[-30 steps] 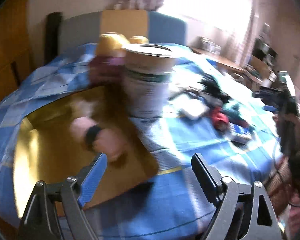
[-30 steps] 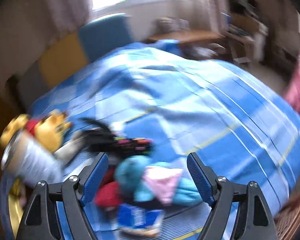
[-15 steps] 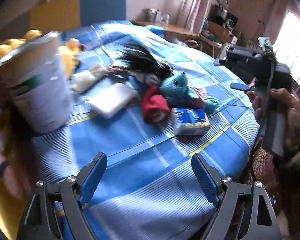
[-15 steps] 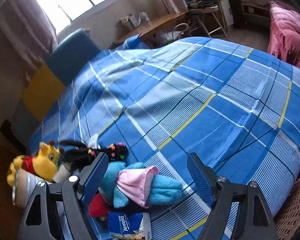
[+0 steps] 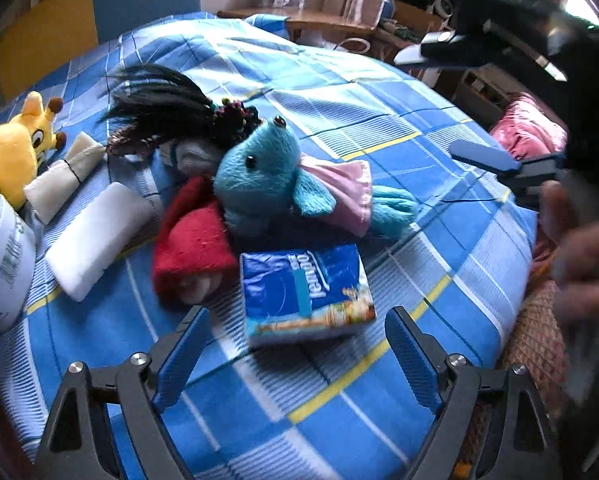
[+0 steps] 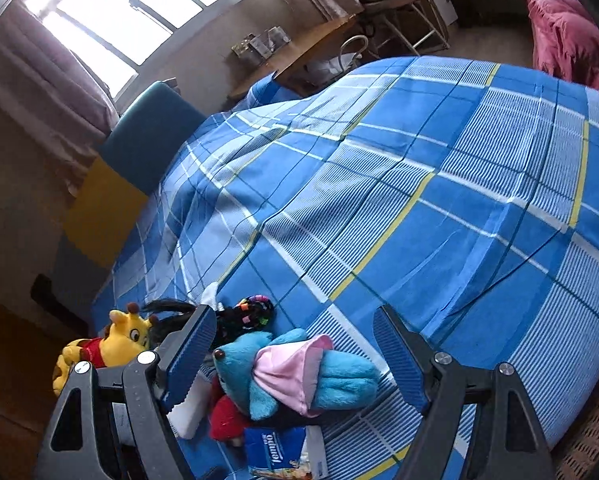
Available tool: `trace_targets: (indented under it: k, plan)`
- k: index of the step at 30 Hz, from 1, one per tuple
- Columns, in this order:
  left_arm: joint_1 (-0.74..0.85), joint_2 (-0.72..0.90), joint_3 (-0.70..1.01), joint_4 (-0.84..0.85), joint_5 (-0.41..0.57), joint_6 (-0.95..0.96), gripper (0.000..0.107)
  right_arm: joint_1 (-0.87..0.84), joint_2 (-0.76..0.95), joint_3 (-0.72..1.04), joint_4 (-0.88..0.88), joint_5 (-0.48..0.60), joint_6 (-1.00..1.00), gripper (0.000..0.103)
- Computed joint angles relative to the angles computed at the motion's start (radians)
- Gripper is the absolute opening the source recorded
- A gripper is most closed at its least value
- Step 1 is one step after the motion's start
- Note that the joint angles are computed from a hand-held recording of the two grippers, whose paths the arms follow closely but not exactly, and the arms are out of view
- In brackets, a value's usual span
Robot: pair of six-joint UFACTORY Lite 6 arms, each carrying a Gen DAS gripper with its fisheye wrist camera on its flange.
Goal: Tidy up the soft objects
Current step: 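Grasp the Tempo tissue pack with the left tool while the right tool grasps the red sock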
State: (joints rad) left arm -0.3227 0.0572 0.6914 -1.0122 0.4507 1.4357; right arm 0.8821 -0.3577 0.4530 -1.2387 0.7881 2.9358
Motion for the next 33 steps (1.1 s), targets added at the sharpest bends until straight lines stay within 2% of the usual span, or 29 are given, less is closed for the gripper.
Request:
trace_targets:
  k: [6,8,11,16,19,21,24,26,30,33]
  plan:
    - [-0.068,0.118,0.063,-0.041,-0.05,-0.059,0.09,0.002,0.0,-0.003,-0.017,-0.006,0.016,0.082]
    - [-0.083,0.154,0.077,-0.07,-0.082,-0.024,0.075,0.001,0.003,-0.001,-0.014,-0.005,0.009,0.082]
    - [-0.049,0.13,0.046,-0.165,-0.06,0.11,0.074,-0.008,0.015,0.012,-0.011,-0.016,-0.018,0.082]
    - [0.146,0.0,-0.089,-0.217,0.011,0.341,0.074,-0.018,0.046,0.041,-0.046,-0.041,-0.053,0.082]
    - [0.313,-0.075,-0.161,-0.246,0.034,0.506,0.074,-0.033,0.093,0.084,-0.123,-0.104,-0.078,0.082]
    - [0.448,-0.12,-0.214,-0.312,0.072,0.69,0.074,-0.037,0.154,0.149,-0.135,-0.144,-0.163,0.078]
    - [0.619,-0.097,-0.234,-0.355,0.094,0.882,0.074,-0.035,0.269,0.27,-0.112,-0.208,-0.328,0.062]
    - [0.674,-0.037,-0.218,-0.377,0.125,0.924,0.075,-0.045,0.363,0.36,-0.064,-0.267,-0.456,0.05]
    - [0.709,0.042,-0.176,-0.362,0.163,0.884,0.075,-0.074,0.53,0.515,0.156,-0.367,-0.75,0.049]
    - [0.719,0.011,-0.248,-0.497,0.153,1.078,0.075,-0.095,0.665,0.648,0.391,-0.372,-1.009,0.049]
